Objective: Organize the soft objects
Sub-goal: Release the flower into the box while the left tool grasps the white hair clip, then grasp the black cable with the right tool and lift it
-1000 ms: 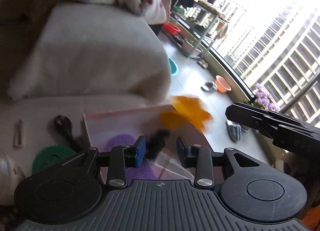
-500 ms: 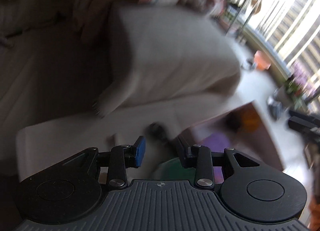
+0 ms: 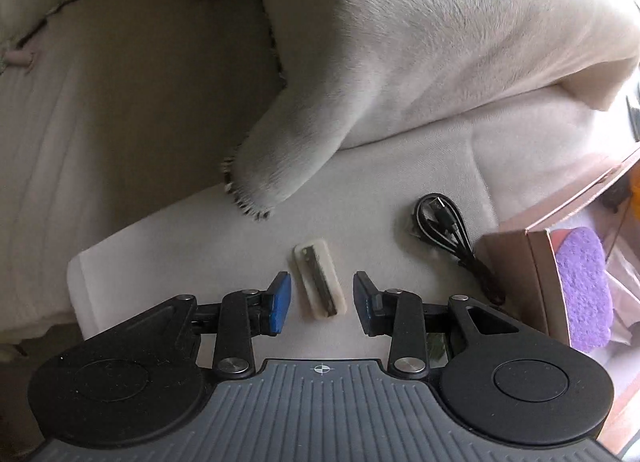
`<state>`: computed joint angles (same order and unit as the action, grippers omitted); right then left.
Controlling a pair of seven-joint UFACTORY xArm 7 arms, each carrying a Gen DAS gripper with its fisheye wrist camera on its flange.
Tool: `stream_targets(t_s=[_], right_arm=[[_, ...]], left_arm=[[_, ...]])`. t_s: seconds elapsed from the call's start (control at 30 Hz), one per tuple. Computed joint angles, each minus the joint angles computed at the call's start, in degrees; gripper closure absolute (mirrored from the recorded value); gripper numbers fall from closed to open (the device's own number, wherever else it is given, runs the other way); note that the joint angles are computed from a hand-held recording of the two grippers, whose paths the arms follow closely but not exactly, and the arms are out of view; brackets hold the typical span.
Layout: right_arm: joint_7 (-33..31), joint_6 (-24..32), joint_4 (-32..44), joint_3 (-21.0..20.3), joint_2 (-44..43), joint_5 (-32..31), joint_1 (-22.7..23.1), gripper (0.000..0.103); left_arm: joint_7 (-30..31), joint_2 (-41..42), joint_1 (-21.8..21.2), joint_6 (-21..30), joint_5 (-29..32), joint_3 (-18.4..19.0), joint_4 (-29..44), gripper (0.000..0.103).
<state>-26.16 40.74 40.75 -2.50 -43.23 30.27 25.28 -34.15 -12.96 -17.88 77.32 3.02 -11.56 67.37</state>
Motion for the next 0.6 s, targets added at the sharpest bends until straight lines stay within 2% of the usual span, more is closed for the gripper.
stream_targets(t_s=[0.2, 0.3, 0.33, 0.5, 0.6], right_arm=[[-1.53, -0.47, -1.63, -1.33, -1.04, -0.09, -0.57, 0.058], [-1.83, -0.33, -1.82, -1.43, -1.20, -0.17, -0.61, 0.058], [-1.56, -0.06, -1.56, -1.34, -0.99, -0.14, -0.63, 0.058], [1.74, 1.19, 0.90, 1.62, 0.29, -2.16, -1.61, 0.058], [4.34, 2.60, 4.26, 3.79, 2.72, -3.75, -1.49, 0.058]], left_arm=[[1.47, 1.03, 0.57, 0.05, -0.56, 1.05, -0.27, 0.062], [2.35, -0.20, 1.07, -1.22, -1.75, 1.69, -1.08, 0.071], [3.11, -0.75, 1.08, -1.92, -2.05, 1.75, -1.46, 0.078], [7.33, -5.14, 0.64, -5.69, -6.27, 2.16, -4.63, 0.080], [7.67, -11.38, 1.46, -8.59, -6.28, 2.40, -8.27, 0.080]])
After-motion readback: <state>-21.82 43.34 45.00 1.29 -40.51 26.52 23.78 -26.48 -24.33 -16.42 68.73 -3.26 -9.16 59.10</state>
